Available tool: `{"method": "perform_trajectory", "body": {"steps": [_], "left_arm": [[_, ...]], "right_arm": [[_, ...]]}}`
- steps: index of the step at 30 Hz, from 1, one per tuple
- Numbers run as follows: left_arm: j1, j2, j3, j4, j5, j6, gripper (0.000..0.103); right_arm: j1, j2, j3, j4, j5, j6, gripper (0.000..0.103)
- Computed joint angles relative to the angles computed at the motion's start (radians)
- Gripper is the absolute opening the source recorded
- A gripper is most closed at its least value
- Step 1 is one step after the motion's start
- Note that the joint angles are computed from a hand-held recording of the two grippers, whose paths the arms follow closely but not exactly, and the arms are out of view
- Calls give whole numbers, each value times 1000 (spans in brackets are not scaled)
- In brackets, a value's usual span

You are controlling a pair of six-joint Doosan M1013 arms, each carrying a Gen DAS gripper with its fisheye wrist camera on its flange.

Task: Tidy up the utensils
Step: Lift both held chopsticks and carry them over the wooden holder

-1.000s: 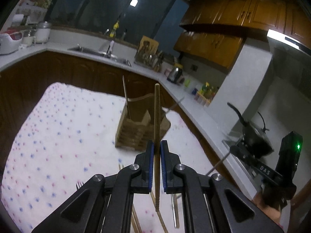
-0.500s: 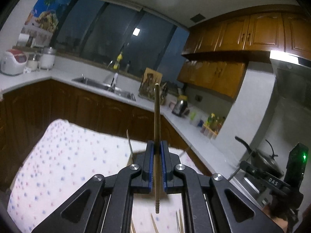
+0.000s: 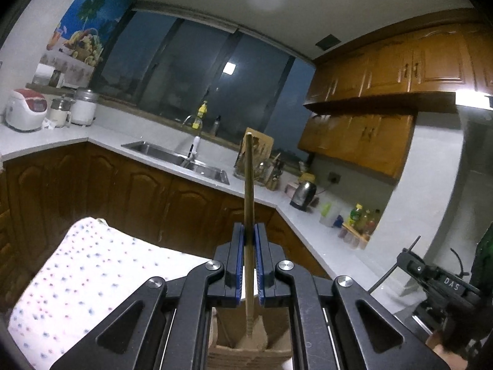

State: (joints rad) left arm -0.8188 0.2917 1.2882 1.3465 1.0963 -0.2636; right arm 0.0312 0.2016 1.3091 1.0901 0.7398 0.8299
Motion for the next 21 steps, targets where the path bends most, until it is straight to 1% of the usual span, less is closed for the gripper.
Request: {"method": "perform_trajectory", "body": {"steps": [5,11,15,20,21], "left_arm": [[34,39,-11,-39,-24,-17,5],[64,83,-30,-79,-53,-9,5],[79,85,-30,-106,-65,12,5],[94,91,-45,-168,-80,64,5],[93,79,-32,-176,-83,66,5]], "right_arm": [[26,21,27,-2,-43,-2,5],[35,41,62,-1,-63,35,5],[35,53,71,-2,-58,60,5],[44,69,55,-50,-30,98,5],[46,71,52,-61,-22,101,5]]}}
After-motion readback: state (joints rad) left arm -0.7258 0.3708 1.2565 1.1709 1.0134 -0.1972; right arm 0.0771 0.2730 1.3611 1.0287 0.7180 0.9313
